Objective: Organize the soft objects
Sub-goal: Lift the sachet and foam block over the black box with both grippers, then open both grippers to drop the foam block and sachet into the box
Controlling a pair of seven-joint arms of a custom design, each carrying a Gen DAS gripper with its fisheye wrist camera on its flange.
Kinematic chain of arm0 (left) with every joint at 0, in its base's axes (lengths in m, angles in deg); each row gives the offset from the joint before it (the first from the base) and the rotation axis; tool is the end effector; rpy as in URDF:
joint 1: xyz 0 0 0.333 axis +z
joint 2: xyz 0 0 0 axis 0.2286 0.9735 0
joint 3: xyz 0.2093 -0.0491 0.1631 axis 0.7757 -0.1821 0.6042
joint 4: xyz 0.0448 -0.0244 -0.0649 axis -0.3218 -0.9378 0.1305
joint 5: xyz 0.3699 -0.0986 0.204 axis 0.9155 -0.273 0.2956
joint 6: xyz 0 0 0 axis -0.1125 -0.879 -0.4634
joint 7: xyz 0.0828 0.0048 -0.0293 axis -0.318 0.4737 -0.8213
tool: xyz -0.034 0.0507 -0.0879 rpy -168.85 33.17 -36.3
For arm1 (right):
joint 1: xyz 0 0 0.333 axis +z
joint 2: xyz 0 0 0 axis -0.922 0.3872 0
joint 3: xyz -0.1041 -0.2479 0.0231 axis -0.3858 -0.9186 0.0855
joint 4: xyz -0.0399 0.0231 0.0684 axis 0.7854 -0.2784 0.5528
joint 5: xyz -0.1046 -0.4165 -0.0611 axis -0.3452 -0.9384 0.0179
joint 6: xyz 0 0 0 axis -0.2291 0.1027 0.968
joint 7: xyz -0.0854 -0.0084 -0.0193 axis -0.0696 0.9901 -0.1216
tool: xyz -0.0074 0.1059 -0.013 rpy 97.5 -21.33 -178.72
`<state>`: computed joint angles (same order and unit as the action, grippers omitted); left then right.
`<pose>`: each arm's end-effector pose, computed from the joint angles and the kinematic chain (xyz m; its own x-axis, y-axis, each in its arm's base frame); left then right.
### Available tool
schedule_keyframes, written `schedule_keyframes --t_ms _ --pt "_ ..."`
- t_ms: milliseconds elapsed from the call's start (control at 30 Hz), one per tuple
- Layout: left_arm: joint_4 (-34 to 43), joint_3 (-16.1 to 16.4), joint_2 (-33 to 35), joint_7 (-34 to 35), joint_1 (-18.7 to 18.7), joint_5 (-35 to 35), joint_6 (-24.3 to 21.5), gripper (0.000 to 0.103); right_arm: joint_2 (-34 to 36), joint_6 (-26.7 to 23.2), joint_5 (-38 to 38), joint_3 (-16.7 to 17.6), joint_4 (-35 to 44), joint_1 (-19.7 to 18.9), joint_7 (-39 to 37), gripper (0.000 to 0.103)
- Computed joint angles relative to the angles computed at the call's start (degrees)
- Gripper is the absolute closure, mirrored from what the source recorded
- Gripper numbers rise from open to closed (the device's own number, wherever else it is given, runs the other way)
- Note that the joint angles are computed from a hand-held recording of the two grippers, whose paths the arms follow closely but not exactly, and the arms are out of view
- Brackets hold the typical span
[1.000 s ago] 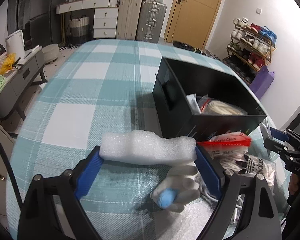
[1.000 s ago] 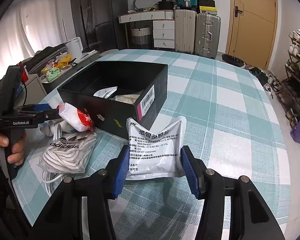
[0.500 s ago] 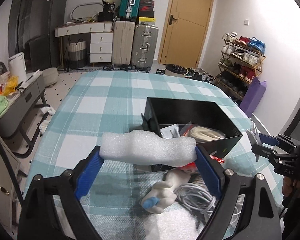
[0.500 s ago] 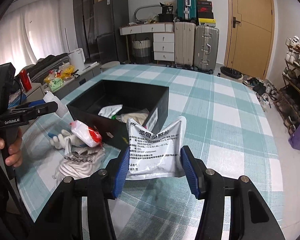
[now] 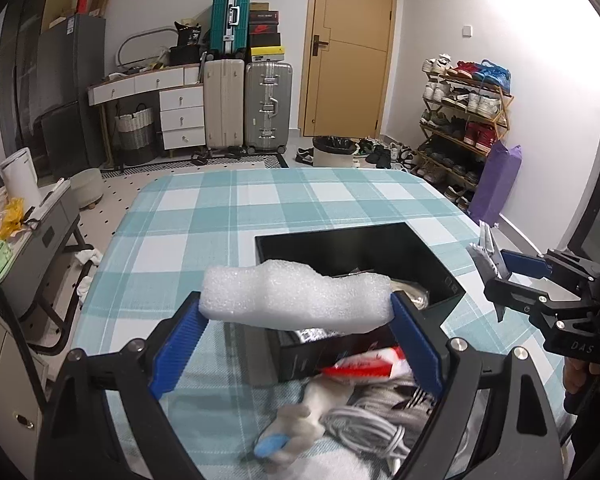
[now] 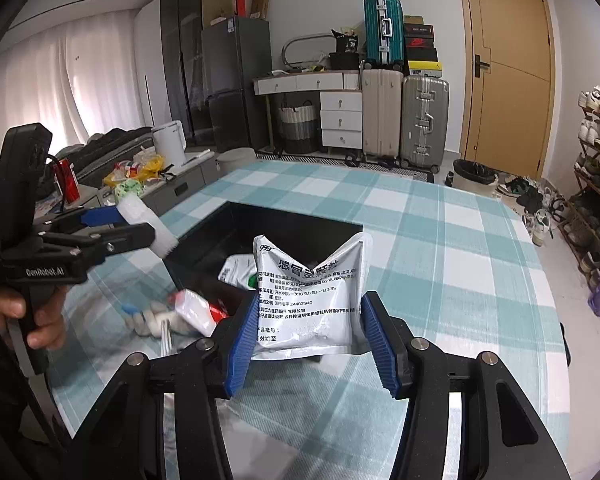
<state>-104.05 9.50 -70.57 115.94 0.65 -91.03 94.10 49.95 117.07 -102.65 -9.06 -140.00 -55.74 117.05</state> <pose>0.5492 -0.1177 0.5366 -0.7075 -0.6997 0.0991 -0.4585 0.3477 -0.8179 0.3879 0.3100 0.5566 -0.0862 -0.9961 -0.0170 -0.5840 0.0644 -0.8092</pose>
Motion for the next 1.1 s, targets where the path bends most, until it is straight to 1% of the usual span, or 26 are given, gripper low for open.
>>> schedule_keyframes --t_ms 100,300,467,733,1100 --pt "0.9 -0.7 1.0 -0.7 -0.2 0.7 0.6 0.013 0.4 1.9 -0.8 -0.2 0.3 -0.6 0.2 0.051" --pt "2.2 -1.9 2.7 -1.5 -0.5 1.4 1.7 0.013 2.0 4.1 -1.7 -0.4 1.7 -1.6 -0.4 0.051" --pt "2.4 -2.5 3.5 -0.1 -1.0 1.5 2.4 0.013 3.7 5.4 -2.0 -0.8 2.7 -2.3 -0.9 0.051" --pt "3.6 -3.7 5.4 -0.6 -1.0 3.2 2.3 0.013 6.9 7.2 -2.2 -2.1 4.1 -2.3 -2.0 0.051" --pt "5.2 -4.7 7.7 -0.6 0.0 3.9 1.4 0.013 11.5 8.4 -1.4 -4.9 6.4 -1.1 -6.5 0.051"
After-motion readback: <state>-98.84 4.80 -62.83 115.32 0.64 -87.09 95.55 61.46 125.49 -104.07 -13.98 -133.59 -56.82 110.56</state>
